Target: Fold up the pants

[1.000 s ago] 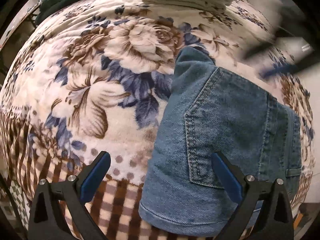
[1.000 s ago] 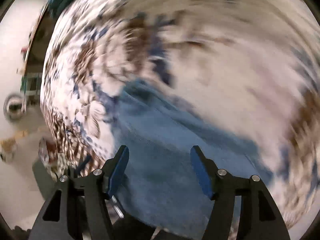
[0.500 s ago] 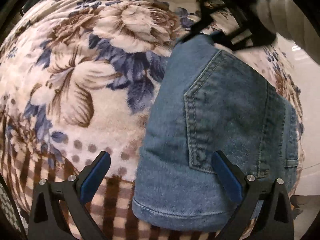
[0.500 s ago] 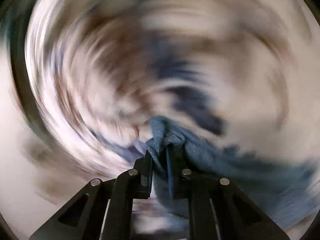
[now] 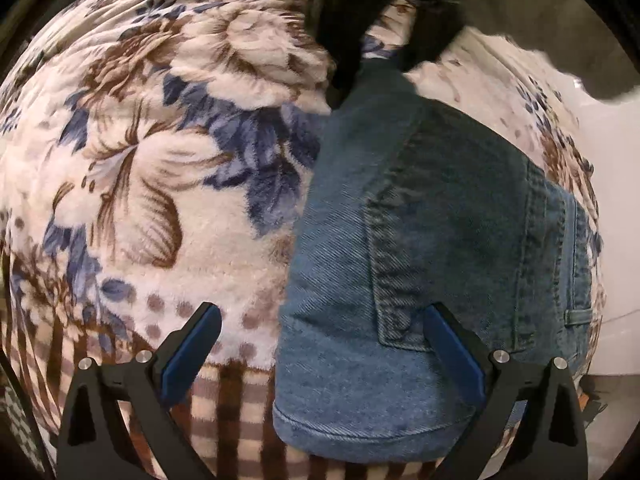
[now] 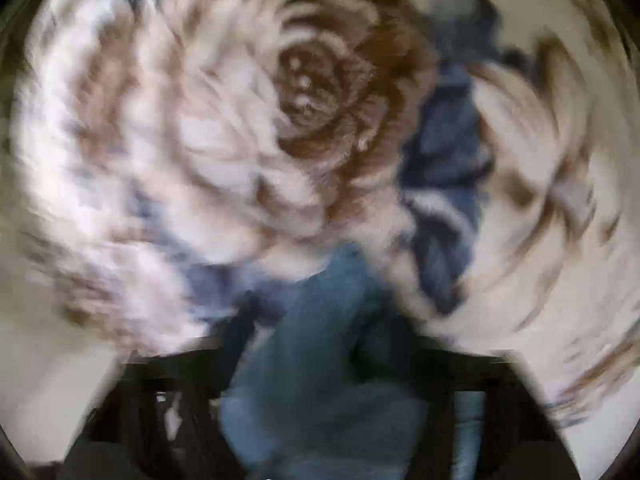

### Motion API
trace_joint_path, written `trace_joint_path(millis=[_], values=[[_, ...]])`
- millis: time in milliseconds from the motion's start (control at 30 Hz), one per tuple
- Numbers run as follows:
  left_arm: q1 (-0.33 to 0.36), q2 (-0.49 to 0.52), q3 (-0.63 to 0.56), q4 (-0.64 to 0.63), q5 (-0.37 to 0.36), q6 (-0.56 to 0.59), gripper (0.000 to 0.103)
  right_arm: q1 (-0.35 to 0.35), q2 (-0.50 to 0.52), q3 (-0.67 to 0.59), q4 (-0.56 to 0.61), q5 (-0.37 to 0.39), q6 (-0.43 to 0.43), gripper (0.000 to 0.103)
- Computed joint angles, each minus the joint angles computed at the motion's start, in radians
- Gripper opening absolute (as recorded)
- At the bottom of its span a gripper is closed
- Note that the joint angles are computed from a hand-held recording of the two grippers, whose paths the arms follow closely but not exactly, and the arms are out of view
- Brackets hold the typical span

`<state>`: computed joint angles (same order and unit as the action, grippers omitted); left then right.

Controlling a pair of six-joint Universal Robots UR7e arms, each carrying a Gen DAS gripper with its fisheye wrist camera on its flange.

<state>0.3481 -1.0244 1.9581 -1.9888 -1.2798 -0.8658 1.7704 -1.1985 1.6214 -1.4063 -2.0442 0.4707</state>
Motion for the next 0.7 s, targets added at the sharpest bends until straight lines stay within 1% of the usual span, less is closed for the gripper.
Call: trace_joint_path(millis=[33, 67, 100, 133, 167, 200, 233, 267, 300, 333, 367, 400, 433, 500, 533, 567, 633, 667, 700], values=[[-0.008, -0.004, 0.008, -0.004, -0.001, 0.002, 0.103, -0.002, 0.001, 0.001, -0.016, -0.015, 0.026, 0.022], [-0.010, -0.007, 0.012, -0.008, -0.003, 0.006, 0.103, -0.025, -0.020, 0.011, -0.061, 0.012, 0.080, 0.021], [-0.009, -0.008, 0.014, -0.008, -0.009, 0.007, 0.103, -0.064, -0.067, 0.033, -0.135, 0.080, 0.131, 0.005], [-0.007, -0.010, 0.017, -0.012, -0.018, 0.003, 0.103, -0.098, -0.118, 0.067, -0.226, 0.133, 0.162, 0.001], [-0.003, -0.012, 0.019, -0.014, -0.028, -0.007, 0.103, -0.140, -0.168, 0.099, -0.301, 0.211, 0.192, 0.001], [0.000, -0.012, 0.018, -0.013, -0.032, -0.012, 0.103, -0.174, -0.217, 0.123, -0.360, 0.269, 0.220, 0.001], [0.002, -0.010, 0.012, -0.004, -0.033, -0.012, 0.103, -0.182, -0.234, 0.134, -0.377, 0.285, 0.206, 0.001], [0.003, -0.007, -0.003, 0.016, -0.028, -0.014, 0.103, -0.174, -0.235, 0.120, -0.353, 0.285, 0.163, 0.001], [0.003, -0.004, -0.014, 0.023, -0.020, -0.013, 0.103, -0.159, -0.236, 0.103, -0.313, 0.289, 0.100, 0.004], [0.003, 0.001, -0.025, 0.018, -0.012, -0.011, 0.103, -0.142, -0.243, 0.094, -0.281, 0.284, 0.061, 0.014], [0.004, -0.008, -0.031, 0.004, 0.002, -0.008, 0.103, -0.117, -0.255, 0.092, -0.260, 0.267, 0.040, 0.026], [0.006, -0.016, -0.037, -0.011, 0.012, -0.001, 0.103, -0.091, -0.285, 0.106, -0.263, 0.241, 0.025, 0.066], [0.008, -0.023, -0.047, -0.020, 0.026, 0.002, 0.103, -0.068, -0.319, 0.131, -0.294, 0.221, 0.013, 0.096], [0.017, -0.038, -0.070, -0.044, 0.050, 0.015, 0.103, -0.041, -0.430, 0.193, -0.342, 0.191, -0.009, 0.097], [0.022, -0.041, -0.081, -0.050, 0.057, 0.020, 0.103, -0.020, -0.469, 0.231, -0.349, 0.171, 0.011, 0.097], [0.030, -0.043, -0.092, -0.067, 0.061, 0.028, 0.103, -0.010, -0.527, 0.253, -0.314, 0.141, 0.031, 0.097], [0.055, -0.018, -0.117, -0.109, 0.028, 0.054, 0.103, -0.001, -0.646, 0.302, -0.255, 0.077, 0.072, 0.097], [0.073, -0.004, -0.124, -0.131, -0.007, 0.069, 0.103, -0.004, -0.704, 0.335, -0.242, 0.059, 0.100, 0.097], [0.088, 0.016, -0.135, -0.142, -0.039, 0.084, 0.103, -0.023, -0.782, 0.359, -0.209, 0.050, 0.115, 0.097]])
